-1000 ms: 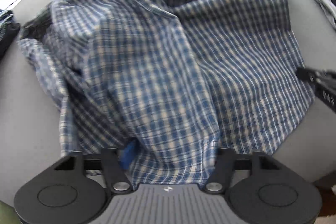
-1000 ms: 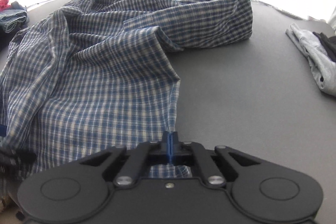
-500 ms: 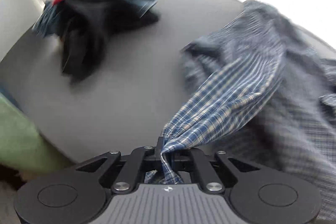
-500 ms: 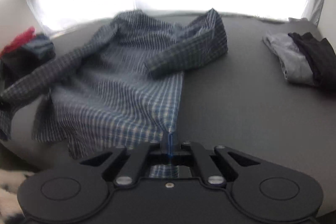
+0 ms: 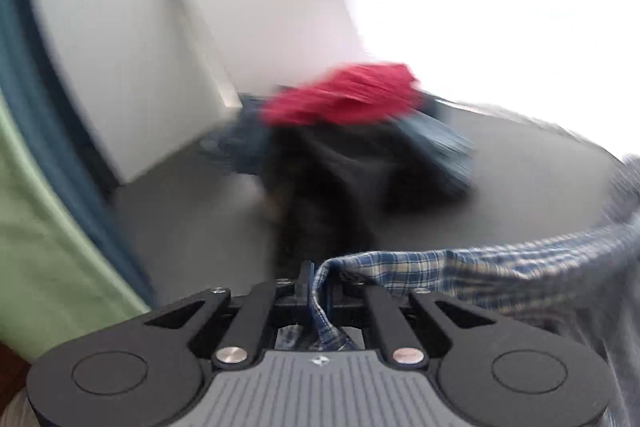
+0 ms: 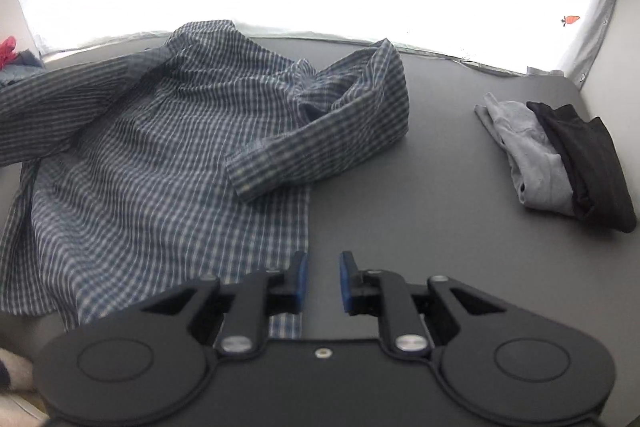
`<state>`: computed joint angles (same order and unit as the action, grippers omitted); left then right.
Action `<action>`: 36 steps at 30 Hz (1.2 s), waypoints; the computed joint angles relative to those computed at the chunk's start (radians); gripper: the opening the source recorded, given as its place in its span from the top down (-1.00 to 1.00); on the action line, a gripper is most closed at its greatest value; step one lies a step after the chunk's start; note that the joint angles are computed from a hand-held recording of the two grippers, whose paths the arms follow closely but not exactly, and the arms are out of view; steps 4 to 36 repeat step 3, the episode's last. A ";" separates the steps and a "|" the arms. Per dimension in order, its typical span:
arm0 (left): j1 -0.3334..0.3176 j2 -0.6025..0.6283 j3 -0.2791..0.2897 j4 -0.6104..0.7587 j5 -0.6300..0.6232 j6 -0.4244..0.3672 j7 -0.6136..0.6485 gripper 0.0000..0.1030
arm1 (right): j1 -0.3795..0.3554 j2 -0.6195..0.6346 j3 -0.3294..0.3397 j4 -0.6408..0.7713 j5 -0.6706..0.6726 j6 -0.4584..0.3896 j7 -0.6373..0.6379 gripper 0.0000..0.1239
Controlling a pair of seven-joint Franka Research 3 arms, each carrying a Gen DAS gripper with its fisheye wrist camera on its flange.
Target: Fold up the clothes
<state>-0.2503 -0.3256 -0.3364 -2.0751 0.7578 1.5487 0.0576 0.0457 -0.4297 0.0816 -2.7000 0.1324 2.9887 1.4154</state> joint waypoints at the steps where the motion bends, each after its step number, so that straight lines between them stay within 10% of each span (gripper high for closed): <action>1: 0.021 0.021 0.002 0.028 0.015 -0.056 -0.005 0.71 | 0.008 0.029 0.000 0.028 0.018 0.004 0.020 0.50; 3: 0.028 0.042 0.008 0.051 0.045 -0.096 0.040 0.44 | 0.040 0.086 -0.025 0.079 0.059 0.008 0.032 0.37; 36: 0.028 0.042 0.008 0.051 0.045 -0.096 0.040 0.44 | 0.040 0.086 -0.025 0.079 0.059 0.008 0.032 0.37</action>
